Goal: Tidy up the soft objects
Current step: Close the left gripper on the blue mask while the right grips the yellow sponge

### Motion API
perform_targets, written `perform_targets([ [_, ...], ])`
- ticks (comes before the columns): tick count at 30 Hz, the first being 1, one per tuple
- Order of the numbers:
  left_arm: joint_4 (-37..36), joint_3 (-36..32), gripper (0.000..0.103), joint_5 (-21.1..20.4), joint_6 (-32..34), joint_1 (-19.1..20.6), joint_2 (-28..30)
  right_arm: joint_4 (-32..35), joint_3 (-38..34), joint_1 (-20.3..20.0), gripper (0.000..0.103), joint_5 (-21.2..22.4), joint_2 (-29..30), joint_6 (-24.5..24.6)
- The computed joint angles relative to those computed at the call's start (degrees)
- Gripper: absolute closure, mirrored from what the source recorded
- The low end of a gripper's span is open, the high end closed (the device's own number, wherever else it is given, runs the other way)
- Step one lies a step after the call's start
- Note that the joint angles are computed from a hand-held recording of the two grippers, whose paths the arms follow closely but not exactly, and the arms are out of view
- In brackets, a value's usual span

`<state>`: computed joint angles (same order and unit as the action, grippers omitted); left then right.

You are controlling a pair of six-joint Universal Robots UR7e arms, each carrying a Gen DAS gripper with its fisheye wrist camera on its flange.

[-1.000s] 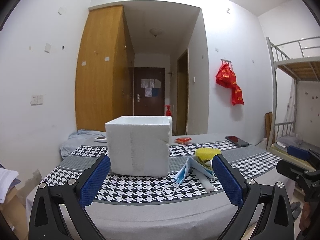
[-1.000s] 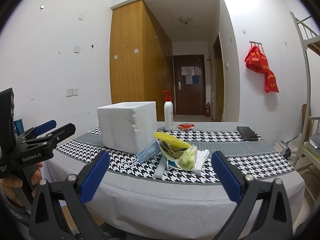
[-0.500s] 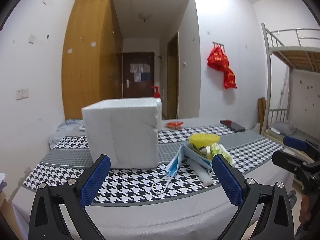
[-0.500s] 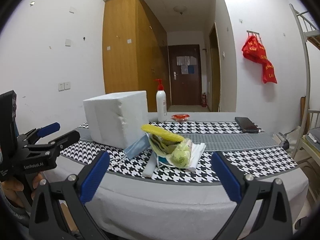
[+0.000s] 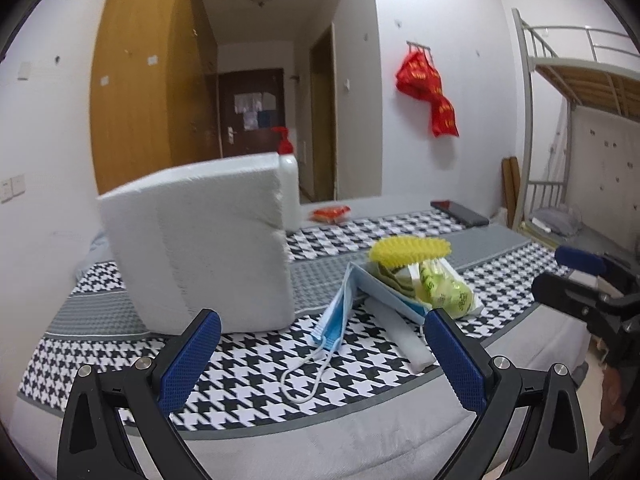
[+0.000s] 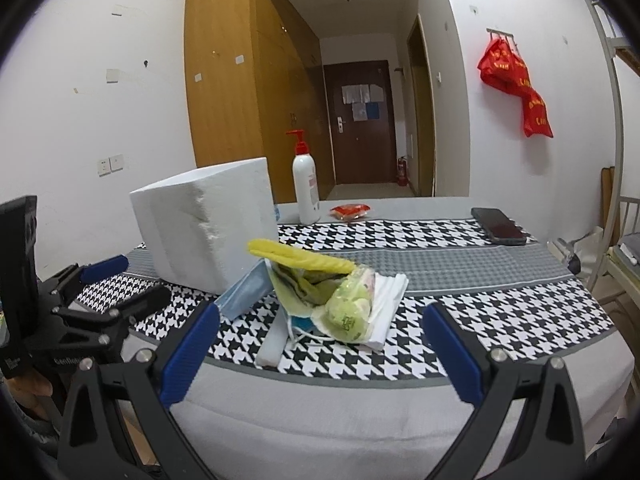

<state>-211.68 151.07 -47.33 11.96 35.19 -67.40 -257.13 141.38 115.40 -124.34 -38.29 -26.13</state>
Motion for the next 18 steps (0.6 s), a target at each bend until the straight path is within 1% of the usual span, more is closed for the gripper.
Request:
perform_targets([
  [3, 4.1, -1.9, 0.001, -2.8, 0.6, 2.1, -0.3, 2.3, -0.6, -0.6, 0.001, -0.1, -0.9, 0.2],
  [8, 10.0, -5.4, 0.001, -5.8, 0.1, 5.4, 0.1, 6.0, -1.4, -2.0, 0.001, 0.2, -2.4, 0.8],
  [9, 10.4, -5.8, 0.003, -5.8, 0.1, 5.7, 0.5, 6.7, -1.7, -2.2, 0.001, 0.3, -2.6, 0.7],
  [10, 11.5, -6.5, 0.008, -5.7, 0.1, 6.2, 0.9, 7.7, -2.1, -2.4, 0.001, 0.1, -2.8, 0.7],
  [13, 16.8, -8.6, 0.017, -7.1, -0.7, 7.8, 0.8, 10.7, -3.2, -3.0, 0.001, 0.4, -3.6, 0.7],
  [14, 18.3, -9.3, 0.018, -7.6, -1.1, 8.3, 0.9, 11.3, -3.5, -3.2, 0.001, 0.7, -3.7, 0.4],
  [18, 23.4, -11.6, 0.030, -8.6, -2.0, 9.8, 1.4, 15.0, -4.7, -3.7, 0.001, 1.2, -4.4, 0.4],
])
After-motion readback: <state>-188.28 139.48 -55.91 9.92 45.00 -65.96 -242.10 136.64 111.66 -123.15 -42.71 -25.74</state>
